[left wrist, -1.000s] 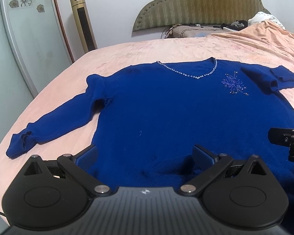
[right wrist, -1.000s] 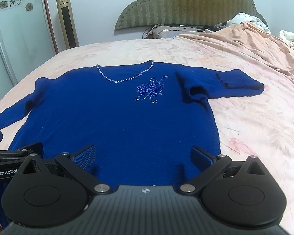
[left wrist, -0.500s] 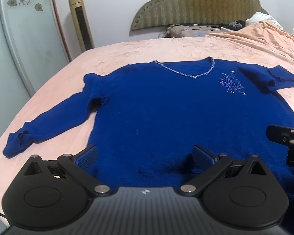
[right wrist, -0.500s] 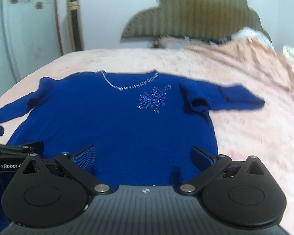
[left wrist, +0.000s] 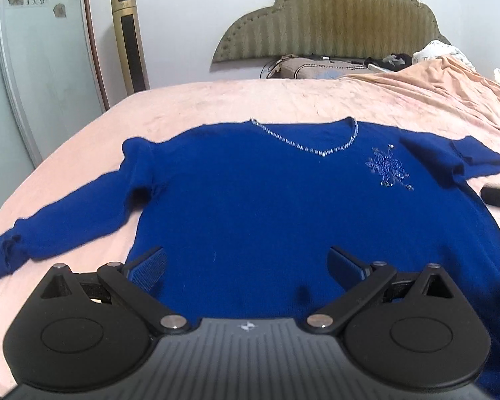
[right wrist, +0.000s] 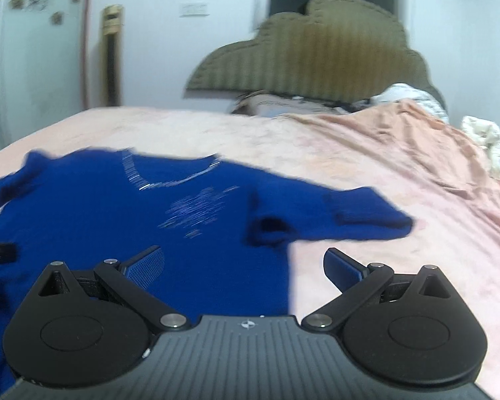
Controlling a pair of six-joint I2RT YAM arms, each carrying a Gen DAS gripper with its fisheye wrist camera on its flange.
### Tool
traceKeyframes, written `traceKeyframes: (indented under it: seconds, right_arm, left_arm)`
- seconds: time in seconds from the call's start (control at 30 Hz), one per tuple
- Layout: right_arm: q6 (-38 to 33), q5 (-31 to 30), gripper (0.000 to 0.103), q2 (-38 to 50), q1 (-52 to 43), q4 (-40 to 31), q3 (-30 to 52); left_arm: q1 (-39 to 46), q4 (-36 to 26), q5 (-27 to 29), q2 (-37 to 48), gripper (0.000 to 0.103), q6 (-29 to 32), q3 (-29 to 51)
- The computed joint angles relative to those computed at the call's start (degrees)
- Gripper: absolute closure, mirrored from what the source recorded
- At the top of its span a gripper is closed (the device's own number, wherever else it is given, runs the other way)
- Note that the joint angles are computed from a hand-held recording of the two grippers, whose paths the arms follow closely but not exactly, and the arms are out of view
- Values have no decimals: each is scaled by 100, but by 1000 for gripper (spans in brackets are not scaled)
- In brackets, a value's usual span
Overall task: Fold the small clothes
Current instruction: 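Grasp the blue sweater's sleeve cuff with the right tool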
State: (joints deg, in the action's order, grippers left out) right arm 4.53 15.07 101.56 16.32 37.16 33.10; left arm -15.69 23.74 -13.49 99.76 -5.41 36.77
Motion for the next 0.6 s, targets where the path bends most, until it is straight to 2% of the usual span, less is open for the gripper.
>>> traceKeyframes:
  seconds: [0.1,0.17,0.23,0.27,0.33,0.43,0.6]
  right_arm:
    - [10,-461,0,444,-692,68,448]
    - [-74,-643,6,816,-1037,-13,872]
    - [-367,-374,8,1225,-1184,-91,1327]
    - [-604,-238,11,1457,-1249,-93,1569]
    - [-1038,4,19,1847,-1340,-76,1935]
    - [-1693,166,22,2379,-1504,-122,2459]
    - [-2253,-143,22,2763,-1749,-538,3015]
  left_arm:
    - [162,-126,499,121,0,-59,232]
    - [259,-310,914,214,0,-120,422]
    - [351,-660,1388,298,0,27,673]
    - [333,-741,1440,342,0,145,757]
    - [176,-639,1150,434,0,332,790]
    - [-37,-385,644,545,0,616,756]
    - [-119,-379,590,701,0,792,886]
